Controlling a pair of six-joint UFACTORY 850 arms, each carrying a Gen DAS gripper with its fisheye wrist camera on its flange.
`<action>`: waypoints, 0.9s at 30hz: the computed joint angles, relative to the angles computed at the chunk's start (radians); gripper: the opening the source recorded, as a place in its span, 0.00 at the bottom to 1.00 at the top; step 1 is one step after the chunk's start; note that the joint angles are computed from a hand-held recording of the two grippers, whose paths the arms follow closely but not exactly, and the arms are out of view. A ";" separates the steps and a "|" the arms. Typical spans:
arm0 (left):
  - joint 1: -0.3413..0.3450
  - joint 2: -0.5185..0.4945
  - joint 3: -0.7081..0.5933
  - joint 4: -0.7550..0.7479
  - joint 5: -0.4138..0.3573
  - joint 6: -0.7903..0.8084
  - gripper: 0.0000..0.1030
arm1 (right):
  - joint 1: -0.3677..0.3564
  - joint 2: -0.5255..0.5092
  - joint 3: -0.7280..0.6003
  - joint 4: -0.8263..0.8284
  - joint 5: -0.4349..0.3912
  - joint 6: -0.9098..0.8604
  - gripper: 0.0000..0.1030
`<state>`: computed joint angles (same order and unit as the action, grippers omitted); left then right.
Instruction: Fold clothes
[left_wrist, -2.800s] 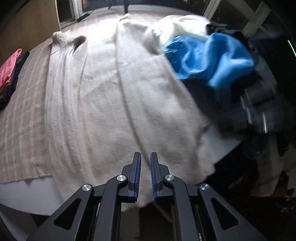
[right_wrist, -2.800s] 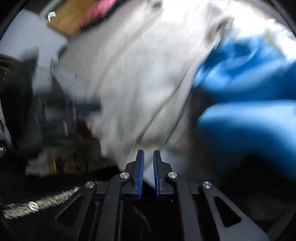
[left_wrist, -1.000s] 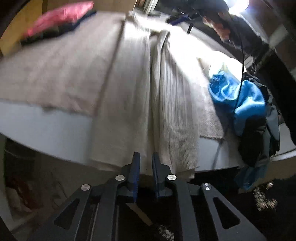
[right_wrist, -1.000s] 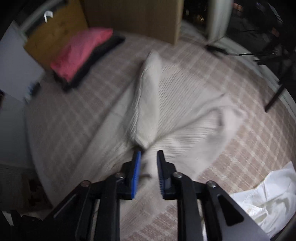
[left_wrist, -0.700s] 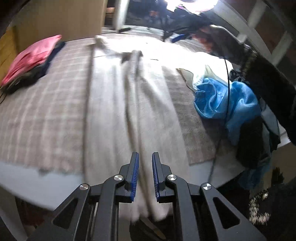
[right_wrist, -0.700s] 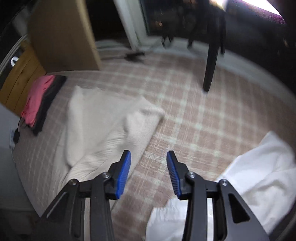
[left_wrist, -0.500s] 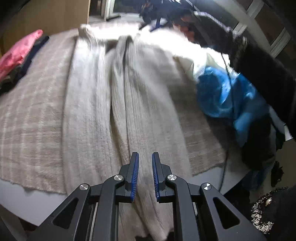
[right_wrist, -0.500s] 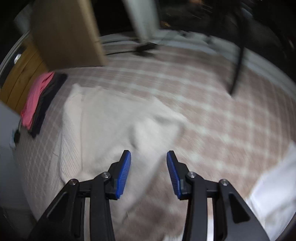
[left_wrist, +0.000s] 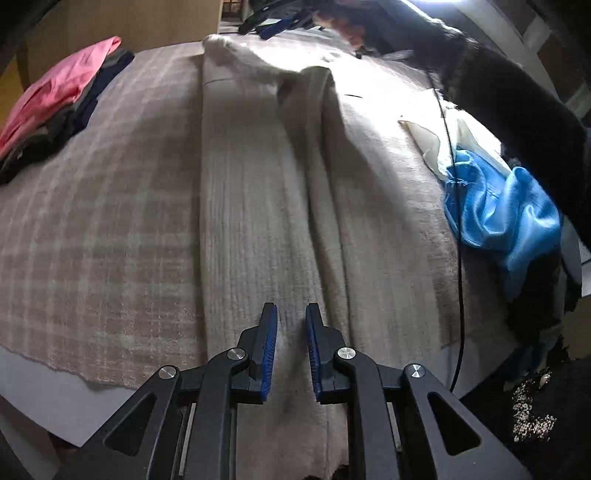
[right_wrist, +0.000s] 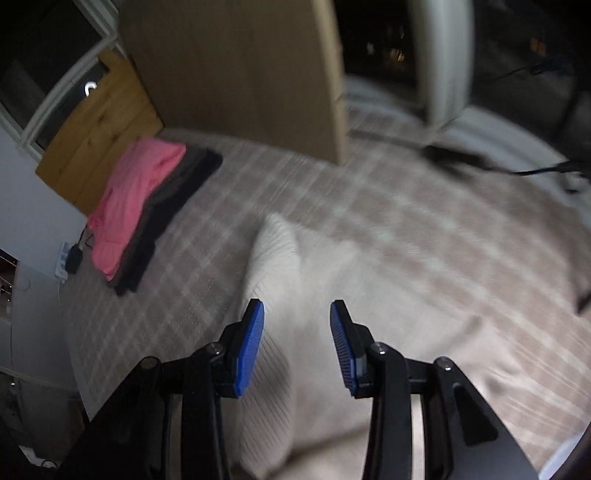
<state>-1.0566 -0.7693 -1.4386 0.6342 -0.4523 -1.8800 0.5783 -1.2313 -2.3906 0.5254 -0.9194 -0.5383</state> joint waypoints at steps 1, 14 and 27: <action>-0.001 -0.001 0.002 0.007 0.007 -0.009 0.14 | 0.009 -0.045 -0.067 -0.022 -0.035 0.022 0.36; -0.002 0.023 0.047 0.088 0.057 -0.103 0.15 | -0.037 -0.010 0.023 0.030 -0.021 -0.010 0.12; 0.004 0.017 0.038 0.074 0.066 -0.077 0.15 | 0.047 -0.041 -0.057 -0.225 0.107 0.069 0.10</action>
